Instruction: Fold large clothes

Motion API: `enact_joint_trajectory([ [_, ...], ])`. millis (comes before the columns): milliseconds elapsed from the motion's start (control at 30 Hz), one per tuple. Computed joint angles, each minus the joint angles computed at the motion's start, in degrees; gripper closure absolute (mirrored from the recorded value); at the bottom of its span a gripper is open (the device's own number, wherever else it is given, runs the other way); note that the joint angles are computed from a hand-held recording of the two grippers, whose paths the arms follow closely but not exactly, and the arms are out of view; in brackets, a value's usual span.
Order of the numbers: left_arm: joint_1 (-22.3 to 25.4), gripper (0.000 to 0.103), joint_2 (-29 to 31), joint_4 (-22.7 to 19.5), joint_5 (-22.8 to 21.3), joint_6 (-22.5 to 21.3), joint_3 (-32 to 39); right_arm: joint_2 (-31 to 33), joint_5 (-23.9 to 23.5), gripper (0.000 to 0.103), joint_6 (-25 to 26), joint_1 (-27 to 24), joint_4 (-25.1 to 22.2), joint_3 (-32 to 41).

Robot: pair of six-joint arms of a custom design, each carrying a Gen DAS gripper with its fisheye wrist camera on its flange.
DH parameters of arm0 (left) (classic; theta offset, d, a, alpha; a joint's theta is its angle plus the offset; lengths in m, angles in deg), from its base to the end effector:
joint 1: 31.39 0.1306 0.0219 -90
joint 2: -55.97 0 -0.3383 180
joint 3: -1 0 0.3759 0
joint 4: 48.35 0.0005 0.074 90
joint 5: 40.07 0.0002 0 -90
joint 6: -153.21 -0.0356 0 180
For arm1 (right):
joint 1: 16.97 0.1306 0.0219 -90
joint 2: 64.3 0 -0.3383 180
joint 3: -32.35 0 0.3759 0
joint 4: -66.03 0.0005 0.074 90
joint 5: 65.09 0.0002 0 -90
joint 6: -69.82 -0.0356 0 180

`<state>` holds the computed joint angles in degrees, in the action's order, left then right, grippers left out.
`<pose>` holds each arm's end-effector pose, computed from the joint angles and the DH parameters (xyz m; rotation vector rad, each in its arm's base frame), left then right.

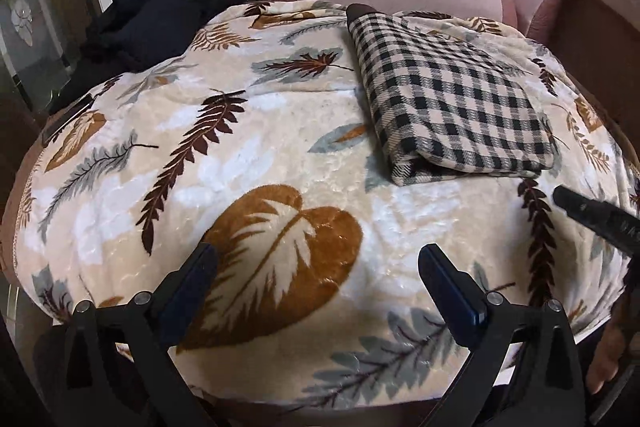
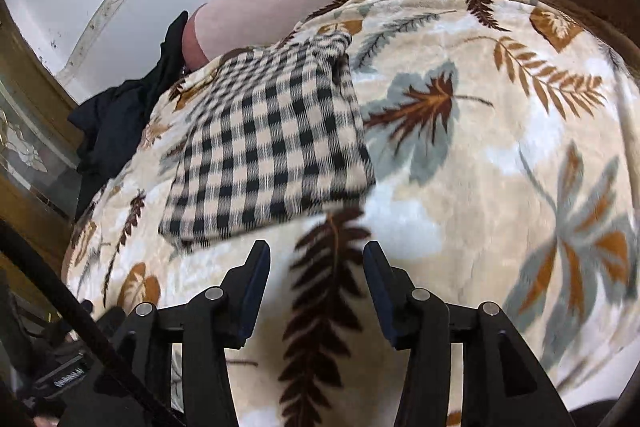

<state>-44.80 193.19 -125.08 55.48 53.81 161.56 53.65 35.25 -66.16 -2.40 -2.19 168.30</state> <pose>0.6610 -0.1616 0.4213 0.5342 2.4450 -0.1502 0.5898 0.1462 0.4617 0.7383 2.3303 0.2547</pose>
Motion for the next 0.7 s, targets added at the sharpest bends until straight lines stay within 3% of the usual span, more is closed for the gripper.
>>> enact_joint_trajectory([
  [167, -0.2, 0.002, -3.6, 2.0, 0.0, -0.5, -5.5, 2.6, 6.3, 0.050, 3.3, 2.0, -4.5, 4.4],
  [367, -0.4, 0.002, -4.6, 2.6, 0.1, -0.7, -7.1, 4.5, 12.0, 0.046, 6.2, 3.7, -6.7, 7.9],
  [700, -0.8, 0.002, -4.7, 2.8, -0.6, -2.2, -8.2, 9.3, 16.6, 0.043, 10.2, 5.2, -11.0, 15.0],
])
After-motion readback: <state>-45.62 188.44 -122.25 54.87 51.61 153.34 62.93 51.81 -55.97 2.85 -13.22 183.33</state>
